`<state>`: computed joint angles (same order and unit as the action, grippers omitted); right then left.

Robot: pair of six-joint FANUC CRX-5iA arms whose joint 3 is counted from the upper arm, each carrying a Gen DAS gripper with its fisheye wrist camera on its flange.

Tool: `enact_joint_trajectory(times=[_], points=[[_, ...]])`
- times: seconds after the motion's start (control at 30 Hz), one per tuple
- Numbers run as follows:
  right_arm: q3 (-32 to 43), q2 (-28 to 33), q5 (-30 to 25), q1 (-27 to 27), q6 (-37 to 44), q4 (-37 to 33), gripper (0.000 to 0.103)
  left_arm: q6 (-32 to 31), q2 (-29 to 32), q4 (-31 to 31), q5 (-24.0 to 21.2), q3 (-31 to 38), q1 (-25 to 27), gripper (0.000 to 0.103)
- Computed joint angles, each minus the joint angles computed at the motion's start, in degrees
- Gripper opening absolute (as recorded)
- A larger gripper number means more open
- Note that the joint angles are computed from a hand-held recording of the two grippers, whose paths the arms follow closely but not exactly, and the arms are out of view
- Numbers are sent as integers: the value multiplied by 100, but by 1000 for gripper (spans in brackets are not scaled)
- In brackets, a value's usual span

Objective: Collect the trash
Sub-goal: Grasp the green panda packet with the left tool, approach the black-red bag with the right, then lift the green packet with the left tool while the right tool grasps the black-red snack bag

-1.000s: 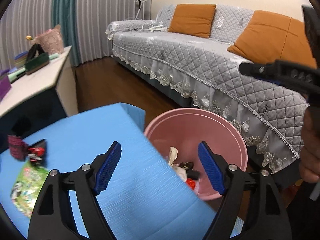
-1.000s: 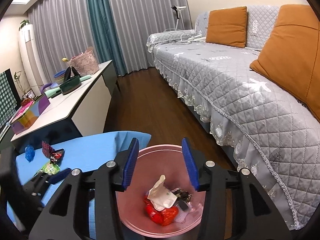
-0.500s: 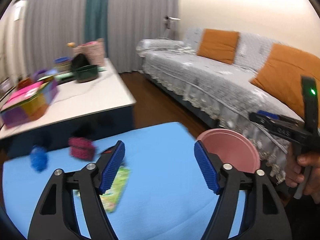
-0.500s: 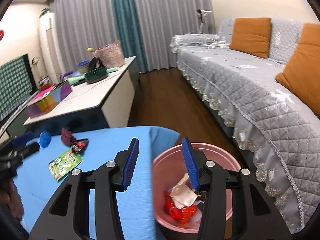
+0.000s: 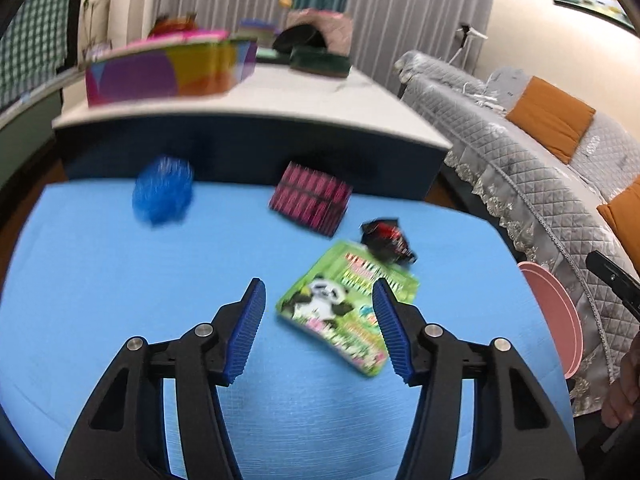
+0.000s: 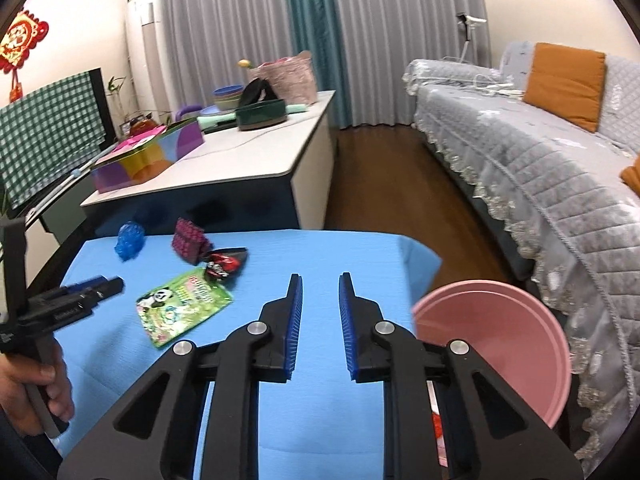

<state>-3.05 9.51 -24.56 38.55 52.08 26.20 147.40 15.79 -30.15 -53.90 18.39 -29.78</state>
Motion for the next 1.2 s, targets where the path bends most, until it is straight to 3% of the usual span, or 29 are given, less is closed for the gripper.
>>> enact_joint_trajectory(times=[0.17,0.3,0.4,0.47,0.6,0.7,0.8,0.97,1.2], points=[[377,297,-117,124,387,-427,19,-64,-104,879,610,-570,344,49],[656,510,-205,166,634,-706,19,-266,37,1197,874,-625,379,48],[837,633,-313,175,814,-935,19,-290,151,1314,961,-603,384,41],[943,715,-374,187,938,-1087,20,-214,211,1274,921,-542,377,23],[1281,909,-540,209,1443,-1621,20,138,150,1123,1007,-585,389,12],[1585,1117,-631,229,1758,-1976,22,401,103,754,834,-466,309,8],[1984,1409,-801,249,1957,-2239,30,621,96,404,469,-298,206,6],[2508,1862,-999,301,1914,-2164,51,1097,72,-291,-182,-90,17,5],[3601,2677,-1659,286,1767,-2102,56,1261,-10,-949,-618,34,-127,1]])
